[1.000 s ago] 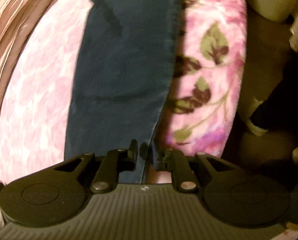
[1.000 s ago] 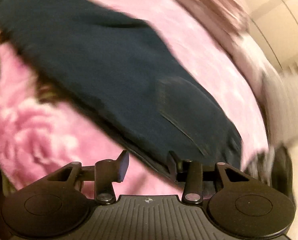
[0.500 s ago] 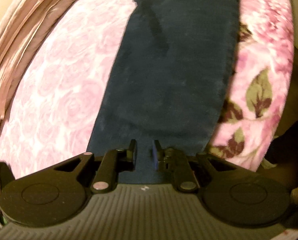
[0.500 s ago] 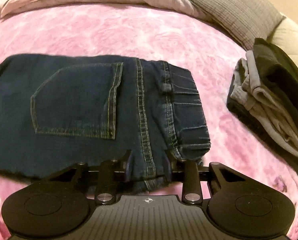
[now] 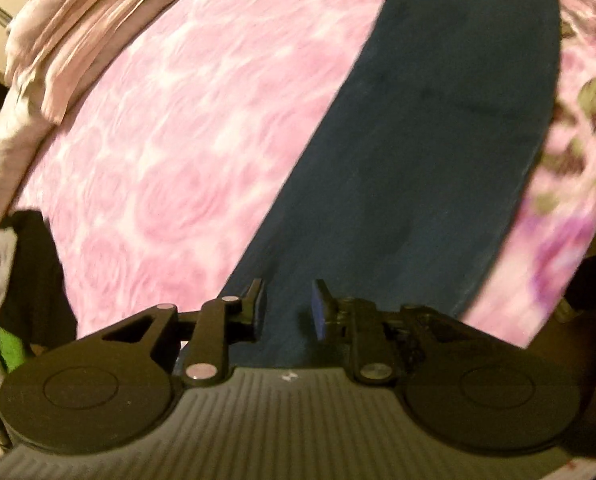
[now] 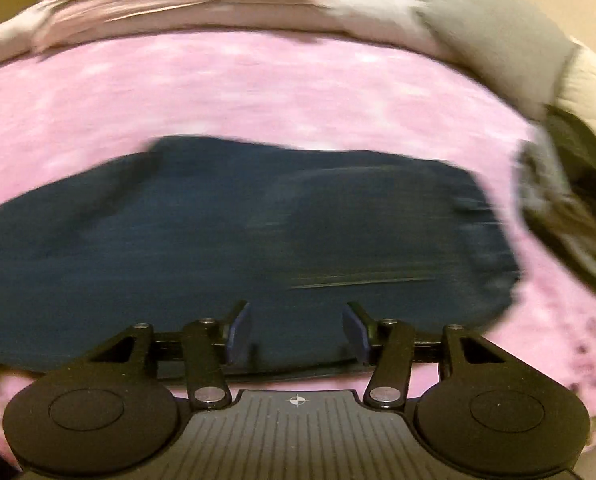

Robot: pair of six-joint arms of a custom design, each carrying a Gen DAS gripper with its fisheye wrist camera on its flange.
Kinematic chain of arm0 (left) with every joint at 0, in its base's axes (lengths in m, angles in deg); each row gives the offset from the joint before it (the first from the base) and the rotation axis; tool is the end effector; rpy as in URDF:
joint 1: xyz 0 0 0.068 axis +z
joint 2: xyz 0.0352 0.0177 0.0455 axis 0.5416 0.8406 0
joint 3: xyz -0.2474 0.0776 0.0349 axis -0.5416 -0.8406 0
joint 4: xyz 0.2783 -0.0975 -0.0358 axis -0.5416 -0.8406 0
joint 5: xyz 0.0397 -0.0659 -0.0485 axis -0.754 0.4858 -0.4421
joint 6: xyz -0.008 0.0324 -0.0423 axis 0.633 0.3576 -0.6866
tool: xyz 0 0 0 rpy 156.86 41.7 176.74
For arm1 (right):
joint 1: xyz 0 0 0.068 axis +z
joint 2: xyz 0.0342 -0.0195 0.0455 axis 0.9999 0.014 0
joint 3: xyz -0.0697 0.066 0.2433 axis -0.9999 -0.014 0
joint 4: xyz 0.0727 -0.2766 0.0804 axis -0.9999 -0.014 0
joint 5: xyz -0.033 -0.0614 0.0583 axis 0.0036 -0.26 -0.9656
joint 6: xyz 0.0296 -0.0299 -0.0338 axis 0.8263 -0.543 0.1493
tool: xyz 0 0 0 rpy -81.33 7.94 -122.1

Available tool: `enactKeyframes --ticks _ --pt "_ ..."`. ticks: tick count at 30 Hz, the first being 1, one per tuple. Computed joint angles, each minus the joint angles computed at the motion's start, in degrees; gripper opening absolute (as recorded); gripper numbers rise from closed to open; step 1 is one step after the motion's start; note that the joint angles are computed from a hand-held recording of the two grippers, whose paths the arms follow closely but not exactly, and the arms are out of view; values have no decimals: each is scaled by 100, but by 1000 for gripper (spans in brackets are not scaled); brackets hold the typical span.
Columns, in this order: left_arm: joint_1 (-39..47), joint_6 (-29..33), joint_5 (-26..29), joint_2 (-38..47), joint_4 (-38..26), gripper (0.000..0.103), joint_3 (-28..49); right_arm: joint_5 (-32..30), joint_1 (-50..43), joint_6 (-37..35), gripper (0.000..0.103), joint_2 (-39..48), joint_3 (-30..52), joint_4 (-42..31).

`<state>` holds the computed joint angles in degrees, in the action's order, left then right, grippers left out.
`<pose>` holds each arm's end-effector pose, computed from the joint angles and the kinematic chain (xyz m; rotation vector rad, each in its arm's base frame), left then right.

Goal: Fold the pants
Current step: 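Fold the jeans legs with the left tool toward the right tool at the waistband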

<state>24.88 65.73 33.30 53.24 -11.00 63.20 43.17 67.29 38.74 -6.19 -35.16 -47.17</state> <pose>0.2319 -0.0279 0.2501 1.0088 2.5355 0.3088 0.2454 -0.0907 0.1887 -0.2705 2.5867 -0.0574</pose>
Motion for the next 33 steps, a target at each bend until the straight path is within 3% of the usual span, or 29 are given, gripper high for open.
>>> enactKeyframes --ticks 3,6,9,12,14,16,18,25,29,33 --pt "1438 1273 994 280 221 26 -59 693 1757 1313 49 -1010 -660 -289" --pt "2486 2156 1918 1112 23 34 463 1565 3722 2930 50 -1272 -806 -493" --pt "2982 2831 2450 2145 -653 35 1242 2146 5385 4239 51 -687 -551 -397" --pt "3199 3509 2727 2855 -1147 34 1782 2439 6395 5132 51 281 -18 -226" --pt "3287 3904 2764 3285 -1711 0 2258 2452 6730 5411 51 684 261 -128" --pt "3506 4143 2985 3458 -1890 0 2559 2465 6987 5535 51 1015 538 -121" --pt "3680 4001 3177 3531 -1864 0 2708 2520 7128 5595 51 1222 714 -129" --pt "3644 3670 3054 3726 -1696 3 2625 2422 7062 5838 52 1656 1001 -283" --pt "3659 3772 2832 3915 -2026 11 3232 2460 6774 5776 53 1560 945 -564" --pt "3529 3588 2664 3955 -2295 11 3865 2686 6237 5754 54 962 724 -844"
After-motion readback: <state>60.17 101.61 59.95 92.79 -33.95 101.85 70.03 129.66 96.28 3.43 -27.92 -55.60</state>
